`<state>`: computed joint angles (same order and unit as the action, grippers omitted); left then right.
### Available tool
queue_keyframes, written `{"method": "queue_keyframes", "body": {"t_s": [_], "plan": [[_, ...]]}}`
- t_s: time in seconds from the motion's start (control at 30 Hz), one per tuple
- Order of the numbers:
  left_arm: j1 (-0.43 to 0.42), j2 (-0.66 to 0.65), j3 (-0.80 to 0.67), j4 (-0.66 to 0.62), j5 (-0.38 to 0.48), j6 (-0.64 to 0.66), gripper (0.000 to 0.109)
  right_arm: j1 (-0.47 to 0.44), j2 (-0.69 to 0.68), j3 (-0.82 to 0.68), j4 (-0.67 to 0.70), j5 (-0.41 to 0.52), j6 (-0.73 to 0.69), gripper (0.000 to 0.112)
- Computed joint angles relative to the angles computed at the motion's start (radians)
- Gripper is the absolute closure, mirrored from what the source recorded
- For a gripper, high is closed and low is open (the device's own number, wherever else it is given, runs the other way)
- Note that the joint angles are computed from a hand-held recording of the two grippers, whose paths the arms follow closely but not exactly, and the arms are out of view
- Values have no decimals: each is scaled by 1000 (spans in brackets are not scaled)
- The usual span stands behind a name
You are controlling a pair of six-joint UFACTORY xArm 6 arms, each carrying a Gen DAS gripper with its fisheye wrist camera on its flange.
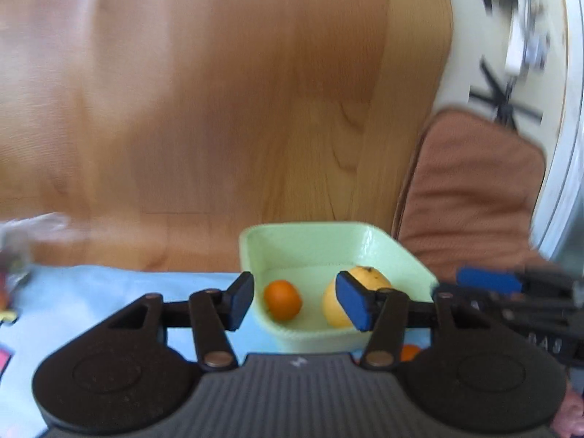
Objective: Organize fruits
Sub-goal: 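Lower the mandarin into the green bowl and open the left tool, then grasp another mandarin with the left tool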
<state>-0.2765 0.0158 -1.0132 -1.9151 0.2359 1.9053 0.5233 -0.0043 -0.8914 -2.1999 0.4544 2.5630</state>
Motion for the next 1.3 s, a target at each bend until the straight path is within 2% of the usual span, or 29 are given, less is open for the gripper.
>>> {"method": "queue_keyframes", "body": {"t_s": [0.07, 0.13, 0.23, 0.3, 0.4, 0.53, 0.63, 0.73, 0.8, 0.9, 1.03, 1.13, 1.2, 1.3], "plan": [[57, -88, 94, -28, 40, -5, 57, 30, -45, 53, -17, -5, 22, 67], [112, -158, 181, -2, 77, -49, 57, 65, -75, 93, -36, -20, 59, 68], [159, -231, 287, 14, 89, -56, 57, 122, -81, 110, -10, -40, 57, 67], [172, -247, 326, 3, 69, -51, 57, 147, -58, 73, -43, -75, 87, 67], [199, -267, 363, 86, 78, -187, 57, 179, 4, -54, -35, -134, 7, 68], [228, -349, 423, 54, 96, -114, 57, 245, -41, -60, -100, -46, 26, 68], [255, -377, 450, 74, 150, -106, 54, 256, -69, 21, 50, -6, -86, 68], [243, -353, 438, 116, 170, -157, 54, 230, -81, 92, 192, -28, -119, 68], [223, -346, 432, 107, 159, -143, 54, 222, -114, 139, 242, -13, -85, 68], [209, -348, 433, 79, 160, -104, 54, 202, -154, 179, 207, -11, 27, 68], [191, -334, 428, 133, 157, -145, 54, 197, -130, 161, 219, -23, -25, 68], [184, -349, 446, 184, 201, -171, 57, 187, -108, 148, 185, -52, -8, 68], [167, -357, 451, 209, 234, -180, 57, 184, -112, 160, 195, -49, -55, 68], [80, -353, 445, 167, 202, -89, 54, 142, -137, 184, 237, -23, -88, 68]]}}
